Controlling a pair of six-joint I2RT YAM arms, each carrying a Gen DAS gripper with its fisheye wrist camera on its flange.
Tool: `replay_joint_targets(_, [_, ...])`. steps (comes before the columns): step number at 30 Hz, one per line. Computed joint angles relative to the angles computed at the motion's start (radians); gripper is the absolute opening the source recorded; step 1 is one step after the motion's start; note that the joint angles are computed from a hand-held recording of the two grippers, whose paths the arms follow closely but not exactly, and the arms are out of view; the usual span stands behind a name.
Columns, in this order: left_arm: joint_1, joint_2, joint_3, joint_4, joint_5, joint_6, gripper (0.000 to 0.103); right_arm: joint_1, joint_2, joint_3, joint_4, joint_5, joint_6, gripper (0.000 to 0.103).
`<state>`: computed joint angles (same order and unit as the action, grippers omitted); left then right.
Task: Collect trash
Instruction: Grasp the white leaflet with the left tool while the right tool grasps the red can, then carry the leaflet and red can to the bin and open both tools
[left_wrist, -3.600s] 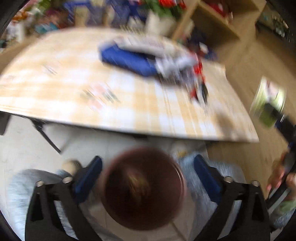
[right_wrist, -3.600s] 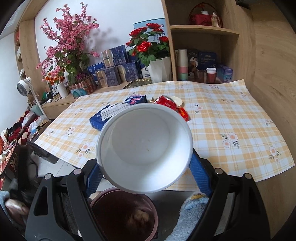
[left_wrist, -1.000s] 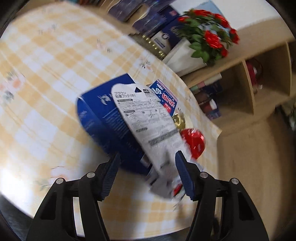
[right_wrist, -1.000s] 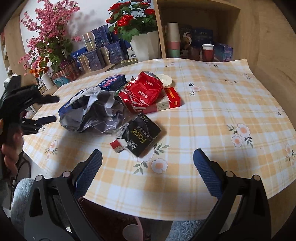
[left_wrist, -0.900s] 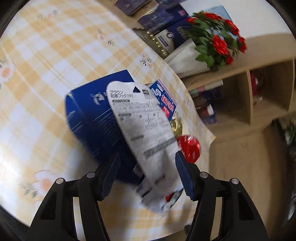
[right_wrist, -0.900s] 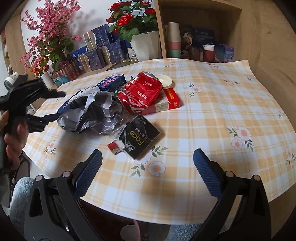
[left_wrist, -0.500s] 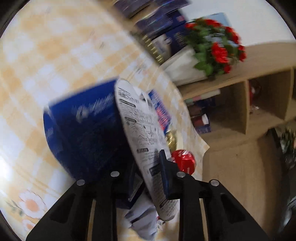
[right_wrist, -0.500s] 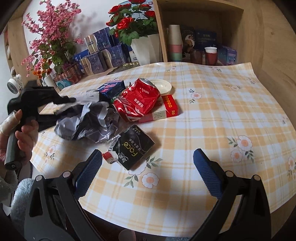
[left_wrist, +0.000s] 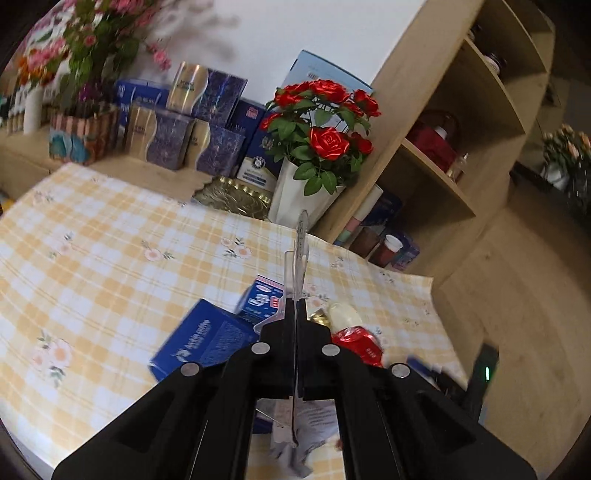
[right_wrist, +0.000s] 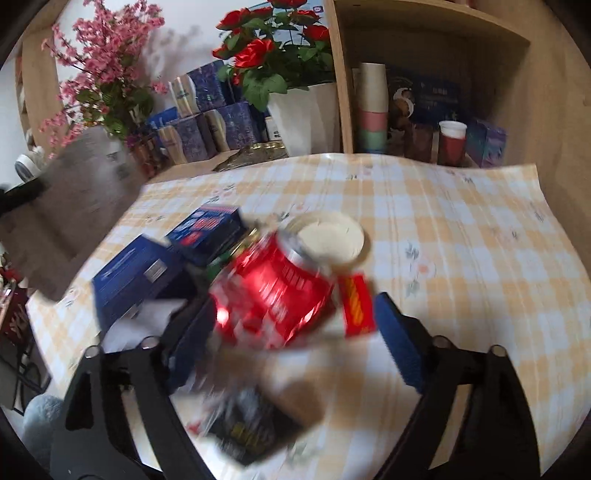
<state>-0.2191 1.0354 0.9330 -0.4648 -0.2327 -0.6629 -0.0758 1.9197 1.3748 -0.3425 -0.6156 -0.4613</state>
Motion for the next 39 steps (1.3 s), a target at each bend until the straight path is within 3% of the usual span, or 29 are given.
replay_joint_targets(2, [-0.021,-0.035,-0.017,-0.031,-0.038,0.010,0.001,0.025,0.066,0.084,-0.029,0.026,0.022,0.066])
replay_joint_targets(9, [-0.039,-0.120,-0.071,-0.082,-0.045,0.014,0.001,0.069,0.262,0.344,-0.255,0.027,0.094,0.065])
replay_joint_targets(10, [-0.045,-0.131,-0.076,-0.087,-0.048,0.010,0.001,0.069,0.276,0.363,-0.276,0.022,0.099,0.054])
replay_joint_targets(11, [-0.049,-0.140,-0.078,-0.090,-0.051,0.009,0.001,0.066,0.288,0.385,-0.301,0.007,0.105,0.049])
replay_joint_targets(13, [-0.066,-0.152,-0.076,-0.105,-0.063,0.000,0.001,0.052,0.249,0.336,-0.256,-0.011,0.130,0.044])
replay_joint_targets(17, [-0.092,-0.180,-0.067,-0.140,-0.073,-0.005,0.001,0.012,0.122,0.180,-0.088,-0.044,0.223,0.044])
replay_joint_targets(22, [-0.134,-0.203,-0.041,-0.207,-0.093,-0.020,0.001,-0.032,0.003,0.078,-0.031,-0.084,0.279,0.043])
replay_joint_targets(26, [-0.260,-0.239,-0.013,-0.297,-0.183,-0.070,0.001,-0.085,-0.145,-0.059,-0.005,-0.157,0.242,0.043])
replay_joint_targets(32, [-0.563,-0.344,-0.025,-0.464,-0.300,-0.268,0.001,-0.188,-0.438,-0.339,0.035,-0.254,0.161,0.043])
replay_joint_targets(35, [-0.787,-0.369,-0.025,-0.591,-0.415,-0.454,0.001,-0.264,-0.537,-0.409,-0.062,-0.339,0.070,0.043])
replay_joint_targets(39, [-1.118,-0.318,-0.001,-0.810,-0.568,-0.816,0.001,-0.373,-0.582,-0.424,-0.288,-0.406,-0.107,0.043])
